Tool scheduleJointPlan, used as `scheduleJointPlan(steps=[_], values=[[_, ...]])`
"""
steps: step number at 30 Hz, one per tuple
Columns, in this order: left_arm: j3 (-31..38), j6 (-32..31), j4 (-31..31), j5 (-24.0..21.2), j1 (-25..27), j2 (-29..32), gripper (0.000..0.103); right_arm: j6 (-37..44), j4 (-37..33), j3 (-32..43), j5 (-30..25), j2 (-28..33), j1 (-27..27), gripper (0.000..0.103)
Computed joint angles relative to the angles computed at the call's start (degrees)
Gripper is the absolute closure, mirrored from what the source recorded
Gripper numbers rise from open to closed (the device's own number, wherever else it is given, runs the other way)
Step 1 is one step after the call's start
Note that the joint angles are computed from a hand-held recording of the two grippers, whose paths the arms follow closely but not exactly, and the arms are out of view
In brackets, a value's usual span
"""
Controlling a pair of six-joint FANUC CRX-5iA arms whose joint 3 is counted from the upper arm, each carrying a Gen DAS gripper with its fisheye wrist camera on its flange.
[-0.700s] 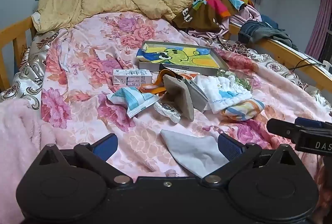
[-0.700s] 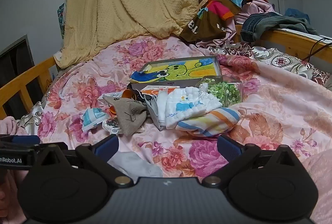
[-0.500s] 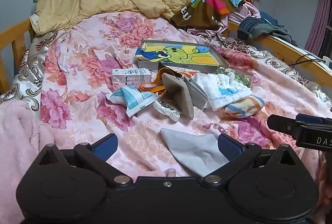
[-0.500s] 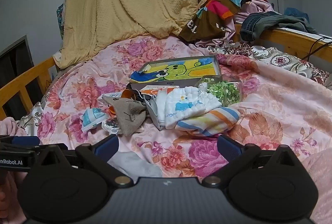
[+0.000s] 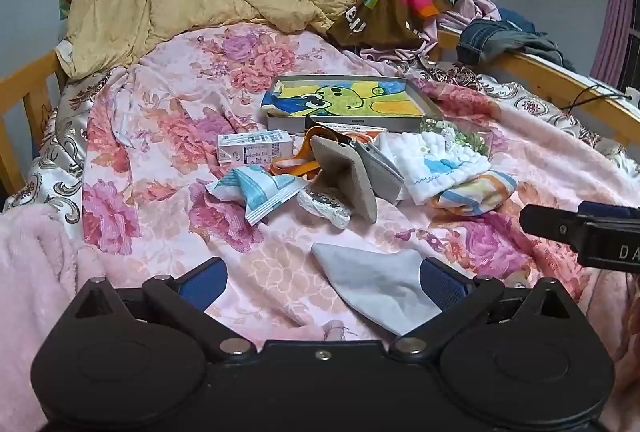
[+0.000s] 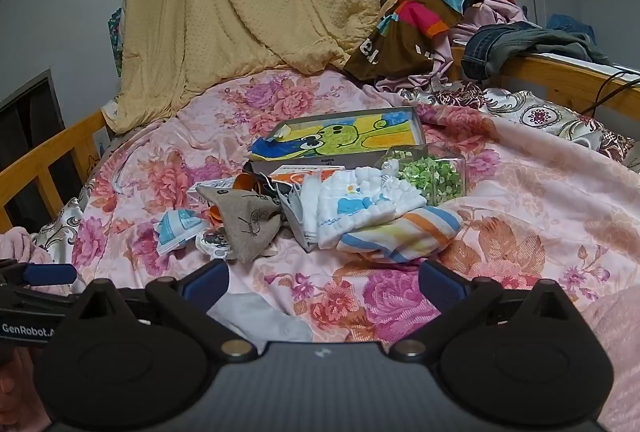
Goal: Organize soft objects
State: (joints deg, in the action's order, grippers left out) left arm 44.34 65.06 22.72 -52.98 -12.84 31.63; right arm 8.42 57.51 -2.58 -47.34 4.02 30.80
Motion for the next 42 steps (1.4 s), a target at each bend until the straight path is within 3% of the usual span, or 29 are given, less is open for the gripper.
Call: scheduleJointPlan(steps=[5, 42], values=[[0.4, 0.6, -2.4, 0.0, -0.6, -0.2, 0.001, 0.0, 0.1, -0.1, 0.1, 0.0, 0.0, 0.0], [0.5, 0.6, -2.2, -0.1, -0.5, -0.1, 0.001, -0.2, 0.1, -0.1, 0.1, -0.1, 0.0, 0.0]])
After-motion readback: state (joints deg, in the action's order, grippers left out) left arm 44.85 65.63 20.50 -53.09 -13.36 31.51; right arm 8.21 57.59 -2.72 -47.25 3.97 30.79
